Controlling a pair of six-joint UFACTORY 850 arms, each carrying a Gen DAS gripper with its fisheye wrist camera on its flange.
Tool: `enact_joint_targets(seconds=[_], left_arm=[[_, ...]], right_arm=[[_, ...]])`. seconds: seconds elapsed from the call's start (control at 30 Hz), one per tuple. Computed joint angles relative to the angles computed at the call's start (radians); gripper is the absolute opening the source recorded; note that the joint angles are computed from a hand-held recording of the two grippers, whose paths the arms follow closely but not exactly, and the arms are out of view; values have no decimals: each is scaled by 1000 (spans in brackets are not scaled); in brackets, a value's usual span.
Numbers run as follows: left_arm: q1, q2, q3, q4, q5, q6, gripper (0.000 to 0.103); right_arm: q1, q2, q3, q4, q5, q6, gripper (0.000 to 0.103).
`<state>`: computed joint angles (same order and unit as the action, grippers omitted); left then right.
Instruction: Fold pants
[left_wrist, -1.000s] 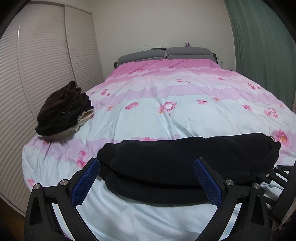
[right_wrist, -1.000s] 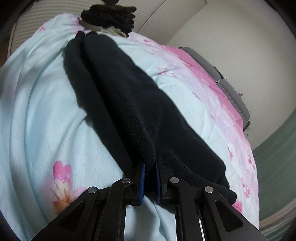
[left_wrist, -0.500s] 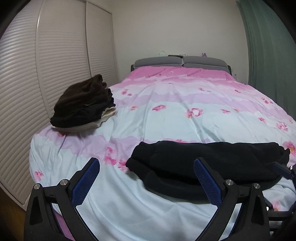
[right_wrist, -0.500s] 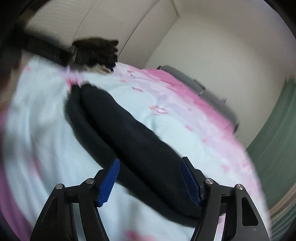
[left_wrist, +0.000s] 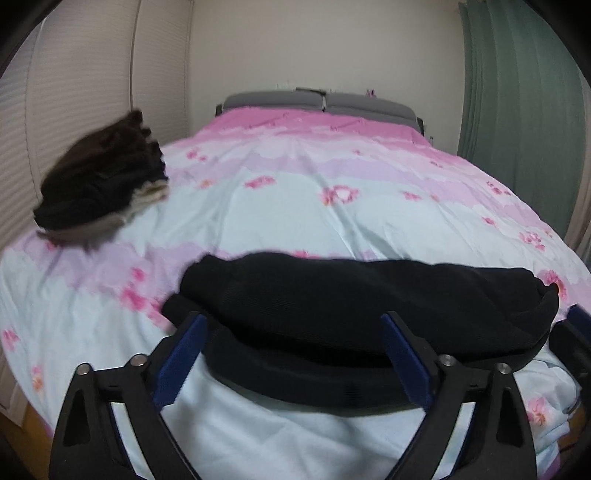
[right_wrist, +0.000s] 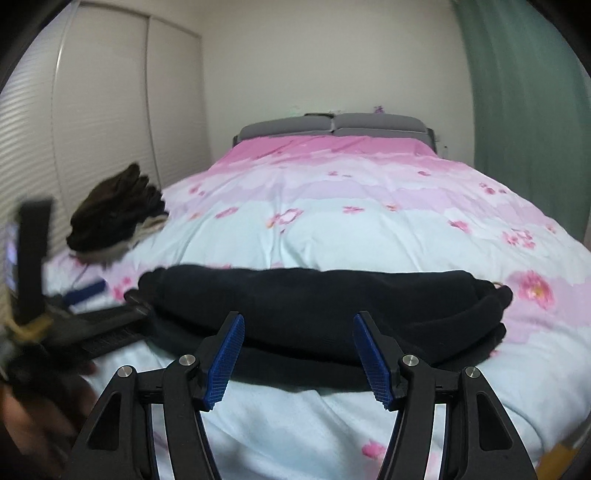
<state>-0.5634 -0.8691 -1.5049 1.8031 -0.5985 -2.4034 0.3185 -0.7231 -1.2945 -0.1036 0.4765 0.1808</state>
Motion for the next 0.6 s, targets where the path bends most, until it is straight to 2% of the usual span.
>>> enact_joint_targets(seconds=[0.13,0.37,0.47,0.57,0.6], left_arm=[[21,-39,-39,-43,68,-4,77],[48,-80,-86,-62,141,-23,72],[58,-87,-101,-51,158,-45,63],[63,-83,-92,-3,140,-123,49],[65,-84,-92,-2,138,-128,41]], right_arm=[[-2,16,20,26,23,-12,62],[-26,-12,-16,-42,-8,90,62],[-39,-36,-44,-91,-34,161,62],[-49,-50,-60,-130,-46,217,62],[-52,-53,-64,-138,-48,228,62]])
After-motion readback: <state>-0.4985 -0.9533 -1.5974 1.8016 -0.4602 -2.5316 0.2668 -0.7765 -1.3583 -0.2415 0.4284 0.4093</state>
